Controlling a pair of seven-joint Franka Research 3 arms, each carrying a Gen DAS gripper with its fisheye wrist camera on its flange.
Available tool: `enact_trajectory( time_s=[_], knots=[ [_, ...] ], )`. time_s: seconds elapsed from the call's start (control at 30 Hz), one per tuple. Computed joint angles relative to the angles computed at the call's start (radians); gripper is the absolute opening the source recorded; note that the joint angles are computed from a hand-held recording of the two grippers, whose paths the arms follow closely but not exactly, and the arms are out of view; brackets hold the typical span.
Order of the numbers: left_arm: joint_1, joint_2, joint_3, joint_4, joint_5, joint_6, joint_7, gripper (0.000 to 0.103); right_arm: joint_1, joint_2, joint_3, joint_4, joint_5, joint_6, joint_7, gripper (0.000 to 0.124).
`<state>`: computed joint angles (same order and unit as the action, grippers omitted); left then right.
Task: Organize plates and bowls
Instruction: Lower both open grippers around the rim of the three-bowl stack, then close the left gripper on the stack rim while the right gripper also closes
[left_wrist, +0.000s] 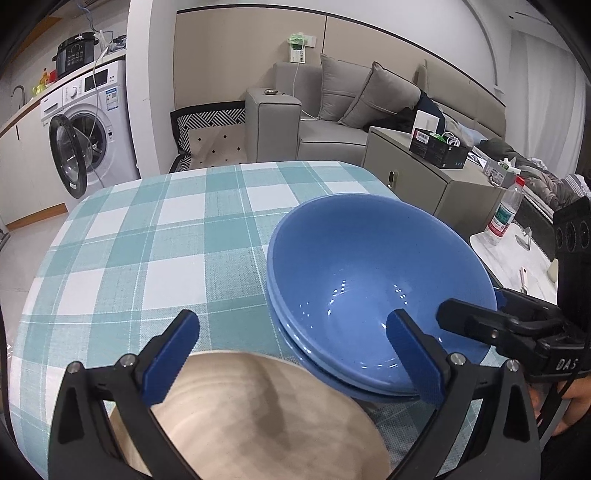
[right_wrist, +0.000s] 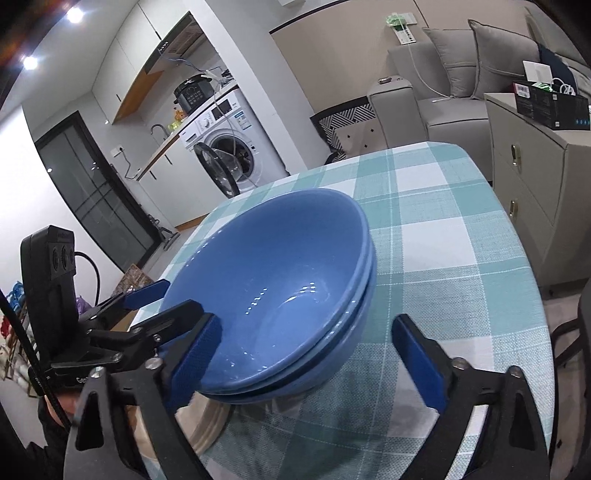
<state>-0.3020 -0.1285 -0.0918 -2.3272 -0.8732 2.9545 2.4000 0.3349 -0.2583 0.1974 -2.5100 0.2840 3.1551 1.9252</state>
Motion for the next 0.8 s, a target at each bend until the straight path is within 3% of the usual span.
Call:
enact_trajectory(
  time_s=[0.1,0.23,0.37,0.8],
  knots=[
    [-0.008,0.001,0.002,0.003,-0.021,0.002,0.025,0.09,0.029,0.007,-0.022,0.001,0.017,0.016,-0.017,0.079],
    [-0.007,-0.003,0.004,0.011,-0.069,-0.036,0.079,0.078,-0.018,0.005,0.022,0.002,-0.005,0.016,0.005,0.076],
    [-0.001,-0.006,-0.004,0.014,-0.06,-0.057,0.08,0.064,-0.017,0.002,0.02,-0.004,-0.011,0.021,0.011,0.076],
    [-0.007,-0.01,-0.01,-0.002,0.04,-0.027,0.001,0.064,-0.036,-0.001,0.037,-0.008,-0.029,0.024,0.028,0.076]
  ],
)
